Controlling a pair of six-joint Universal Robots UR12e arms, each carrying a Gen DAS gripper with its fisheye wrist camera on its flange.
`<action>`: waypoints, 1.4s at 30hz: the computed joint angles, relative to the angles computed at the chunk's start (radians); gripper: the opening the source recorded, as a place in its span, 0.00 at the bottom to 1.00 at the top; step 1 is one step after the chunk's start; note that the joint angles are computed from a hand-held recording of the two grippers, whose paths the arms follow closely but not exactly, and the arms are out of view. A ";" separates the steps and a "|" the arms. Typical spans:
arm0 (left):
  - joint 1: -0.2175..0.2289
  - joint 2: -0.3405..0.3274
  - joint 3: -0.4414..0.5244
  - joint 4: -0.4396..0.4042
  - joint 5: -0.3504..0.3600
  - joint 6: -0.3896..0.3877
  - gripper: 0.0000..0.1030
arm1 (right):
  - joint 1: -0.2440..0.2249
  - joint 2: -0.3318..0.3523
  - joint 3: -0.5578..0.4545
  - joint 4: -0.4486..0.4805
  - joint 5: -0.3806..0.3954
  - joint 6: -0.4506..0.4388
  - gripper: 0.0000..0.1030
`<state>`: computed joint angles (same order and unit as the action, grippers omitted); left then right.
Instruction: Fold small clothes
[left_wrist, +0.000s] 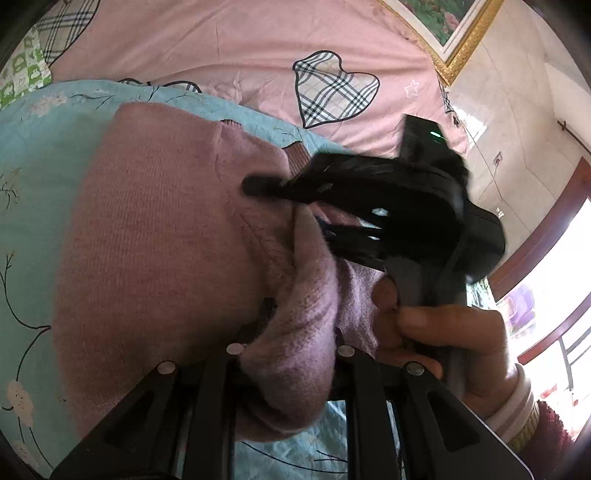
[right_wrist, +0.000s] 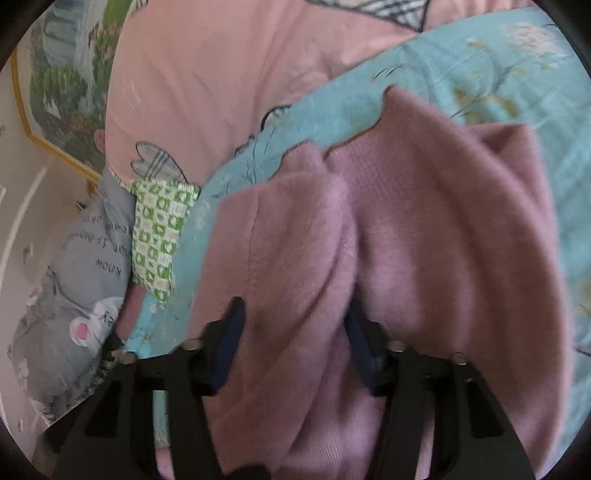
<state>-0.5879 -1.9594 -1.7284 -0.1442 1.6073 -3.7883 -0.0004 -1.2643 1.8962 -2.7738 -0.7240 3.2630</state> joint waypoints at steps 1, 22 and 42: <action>-0.002 0.002 0.003 -0.007 0.007 0.005 0.14 | 0.002 0.003 -0.005 0.007 0.003 0.002 0.15; -0.052 -0.113 0.180 -0.130 -0.061 0.112 0.25 | -0.116 -0.046 0.077 -0.060 -0.044 -0.001 0.18; -0.034 0.128 -0.138 -0.143 0.023 -0.002 0.54 | -0.143 -0.238 0.271 -0.150 -0.063 0.010 0.53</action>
<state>-0.6214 -1.8317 -1.8661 -0.2870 1.6304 -3.7904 -0.1438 -1.5020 2.1670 -2.9234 -0.7870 3.2732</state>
